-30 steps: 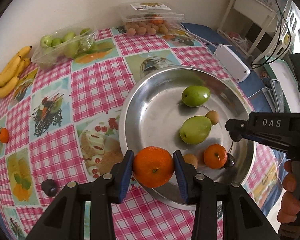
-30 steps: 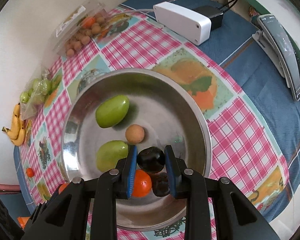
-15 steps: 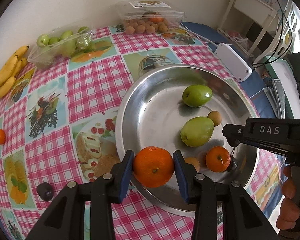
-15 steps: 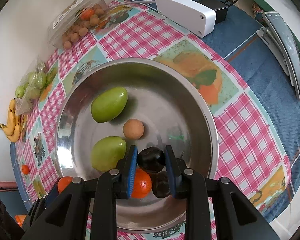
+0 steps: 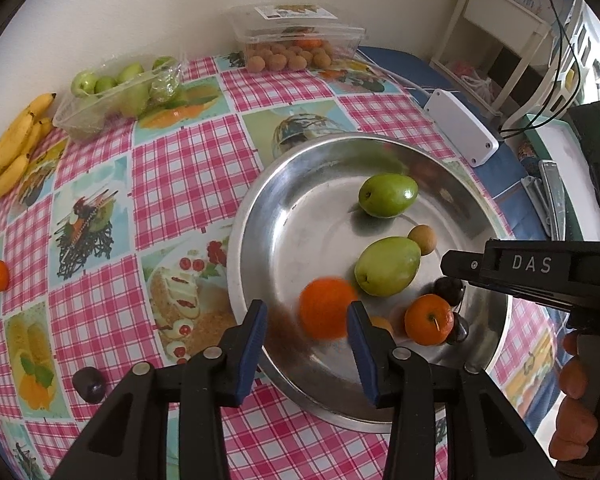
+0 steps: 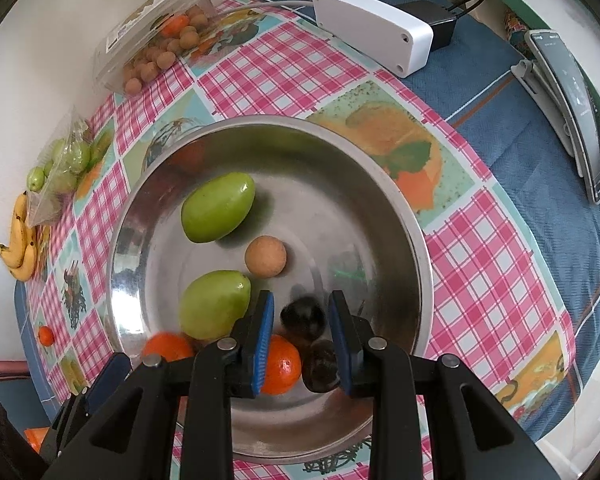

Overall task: Organize fruits
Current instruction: 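Release the tangerine into the bowl with the left tool while the right tool drops the plum, then withdraw both tools from the bowl toward the last dark plum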

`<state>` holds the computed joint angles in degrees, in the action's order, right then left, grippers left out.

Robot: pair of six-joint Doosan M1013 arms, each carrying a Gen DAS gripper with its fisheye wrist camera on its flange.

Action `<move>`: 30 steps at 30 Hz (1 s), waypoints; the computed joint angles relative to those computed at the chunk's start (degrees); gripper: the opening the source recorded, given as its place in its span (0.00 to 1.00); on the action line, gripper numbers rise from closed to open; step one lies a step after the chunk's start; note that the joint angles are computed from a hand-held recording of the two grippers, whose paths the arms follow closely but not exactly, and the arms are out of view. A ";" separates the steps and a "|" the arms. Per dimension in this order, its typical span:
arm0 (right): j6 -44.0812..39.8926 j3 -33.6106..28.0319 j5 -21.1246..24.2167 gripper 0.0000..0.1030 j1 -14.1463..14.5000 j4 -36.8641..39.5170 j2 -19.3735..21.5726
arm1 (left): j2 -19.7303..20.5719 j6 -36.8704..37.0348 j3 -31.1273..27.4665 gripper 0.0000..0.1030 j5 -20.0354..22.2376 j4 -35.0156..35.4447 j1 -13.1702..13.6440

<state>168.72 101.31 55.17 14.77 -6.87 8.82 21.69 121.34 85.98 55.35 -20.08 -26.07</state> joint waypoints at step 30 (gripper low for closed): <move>-6.92 -4.52 5.88 0.75 2.01 -1.70 2.58 | 2.95 -23.60 -4.88 0.89 4.66 8.65 3.80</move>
<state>161.80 96.78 61.05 16.78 -8.57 11.41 24.64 97.74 81.10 60.01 -11.43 -22.27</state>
